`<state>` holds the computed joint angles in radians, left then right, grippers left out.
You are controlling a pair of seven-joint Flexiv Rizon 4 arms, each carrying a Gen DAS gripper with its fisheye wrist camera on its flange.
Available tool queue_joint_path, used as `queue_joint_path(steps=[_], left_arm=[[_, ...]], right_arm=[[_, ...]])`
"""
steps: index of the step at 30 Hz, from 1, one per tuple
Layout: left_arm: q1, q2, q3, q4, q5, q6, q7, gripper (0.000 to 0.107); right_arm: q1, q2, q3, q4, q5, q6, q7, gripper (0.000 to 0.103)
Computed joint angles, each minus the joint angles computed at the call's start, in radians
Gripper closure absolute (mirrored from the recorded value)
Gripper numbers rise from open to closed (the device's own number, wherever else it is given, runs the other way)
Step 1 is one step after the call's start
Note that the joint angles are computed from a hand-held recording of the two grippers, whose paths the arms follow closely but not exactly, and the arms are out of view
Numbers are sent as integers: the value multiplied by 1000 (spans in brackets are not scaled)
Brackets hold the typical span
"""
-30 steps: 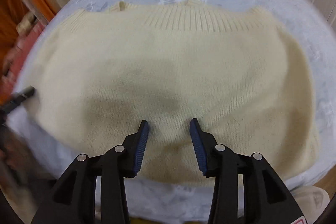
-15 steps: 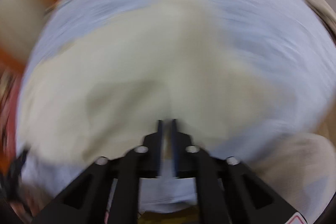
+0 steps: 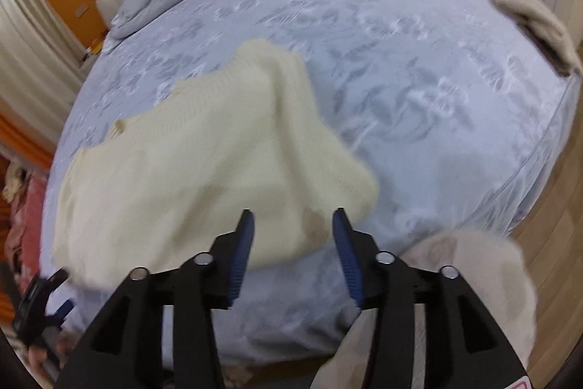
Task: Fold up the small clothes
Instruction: 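Release the folded hem with both grippers and hover above the cardigan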
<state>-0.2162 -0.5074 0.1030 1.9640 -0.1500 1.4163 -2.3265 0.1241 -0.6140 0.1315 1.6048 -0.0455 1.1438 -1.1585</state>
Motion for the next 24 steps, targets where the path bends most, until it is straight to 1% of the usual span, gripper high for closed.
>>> queue_joint_path(steps=[1,2,3,4,5,6,7,9,11,14,16,19,22,23,24], left_arm=[[37,-2,-47,14,-34,13,13,9],[96,-6,-123,34,-73,38,27,9],[128,-13,-173,50,-139,63,65,9],[138,-20,-190,53,-170,72,77,9],[131,-27,-175,42,-136,72,34,9],[95,-35,-140,32,-154,76,38,9],[68,-45,-104,14,-144,69,29,9],[32,-59,-56,-9,-124,65,16,9],[-11,-75,4,-43,-95,46,-6,9],[-73,-95,87,-87,-37,10,-45,9],[-95,-104,119,-111,0,-12,-69,9],[-85,-106,116,-123,32,-16,-84,9],[-55,-109,88,-117,35,14,-84,9],[-49,-109,82,-113,34,24,-83,9],[-43,-111,76,-112,31,36,-82,9]], right_arm=[[-28,5,41,1,31,-29,-26,49],[-47,21,68,13,74,-58,-57,44],[-64,9,100,-7,100,-100,-87,43],[-59,8,100,-11,102,-120,-102,43],[-47,13,90,-5,100,-131,-110,39],[-34,-3,81,-29,95,-160,-112,35],[-31,-5,77,-33,105,-168,-115,34],[-26,-40,67,-81,129,-196,-92,32],[-25,-69,58,-110,162,-181,-55,32],[-18,-106,39,-144,174,-164,5,31],[-11,-114,32,-141,174,-109,29,29],[-2,-131,25,-141,161,-45,65,25],[5,-145,22,-132,154,20,109,20],[3,-149,25,-134,146,27,112,16],[16,-154,11,-135,124,35,126,16]])
